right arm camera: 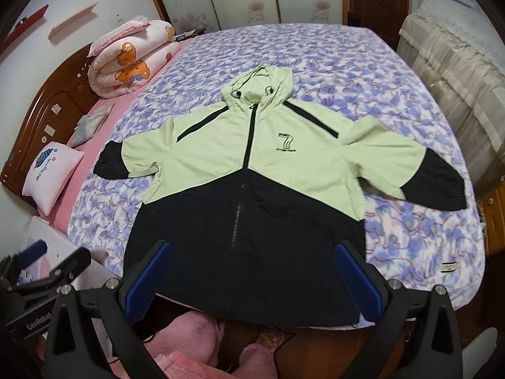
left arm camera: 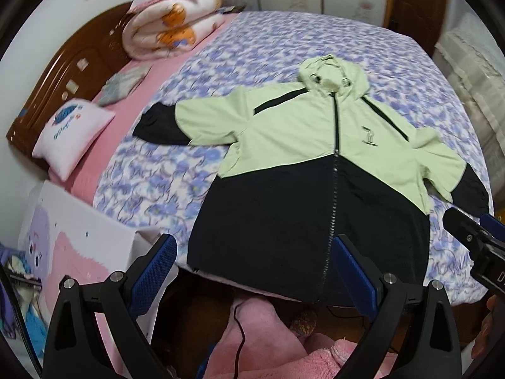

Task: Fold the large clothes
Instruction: 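Reach the left tool to the black sleeve cuff and grasp it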

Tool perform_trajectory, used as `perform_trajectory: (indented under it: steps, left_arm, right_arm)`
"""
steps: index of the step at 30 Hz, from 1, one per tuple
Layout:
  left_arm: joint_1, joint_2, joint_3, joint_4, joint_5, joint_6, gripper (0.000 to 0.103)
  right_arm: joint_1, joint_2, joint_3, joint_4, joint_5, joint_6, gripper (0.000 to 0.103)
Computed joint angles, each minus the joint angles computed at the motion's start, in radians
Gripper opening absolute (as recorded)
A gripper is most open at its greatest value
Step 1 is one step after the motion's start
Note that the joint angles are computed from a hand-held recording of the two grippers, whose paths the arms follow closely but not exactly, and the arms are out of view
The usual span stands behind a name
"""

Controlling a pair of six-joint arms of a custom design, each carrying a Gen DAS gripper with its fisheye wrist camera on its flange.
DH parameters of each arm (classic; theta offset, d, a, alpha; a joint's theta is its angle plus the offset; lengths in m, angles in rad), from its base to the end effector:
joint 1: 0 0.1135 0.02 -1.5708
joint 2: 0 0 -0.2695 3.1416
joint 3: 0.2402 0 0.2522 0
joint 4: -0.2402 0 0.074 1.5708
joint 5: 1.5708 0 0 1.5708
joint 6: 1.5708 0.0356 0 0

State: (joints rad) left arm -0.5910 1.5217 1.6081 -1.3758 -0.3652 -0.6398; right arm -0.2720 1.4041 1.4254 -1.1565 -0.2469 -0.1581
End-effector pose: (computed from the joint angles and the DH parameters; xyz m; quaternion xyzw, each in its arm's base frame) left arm 0.2358 -0.1429 0.3606 -0.0492 0.9727 0.0672 0.2164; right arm 0.2573 -0.0627 0.3461 0.0286 0.9689 0.0717 0.2352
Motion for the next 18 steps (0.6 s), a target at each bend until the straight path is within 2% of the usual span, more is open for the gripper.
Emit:
perform_trajectory:
  steps: [8, 15, 18]
  left_arm:
    - [0.215, 0.042, -0.038, 0.116, 0.182, 0.154, 0.097]
    - [0.462, 0.186, 0.021, 0.142, 0.349, 0.334, 0.097]
    - [0.577, 0.286, 0.098, 0.149, 0.414, 0.425, 0.097]
  right_arm:
    - [0.113, 0.141, 0.069, 0.004, 0.026, 0.089, 0.102]
    - [0.229, 0.278, 0.162, 0.042, 0.092, 0.251, 0.102]
    - [0.301, 0.352, 0.222, 0.042, 0.166, 0.333, 0.102]
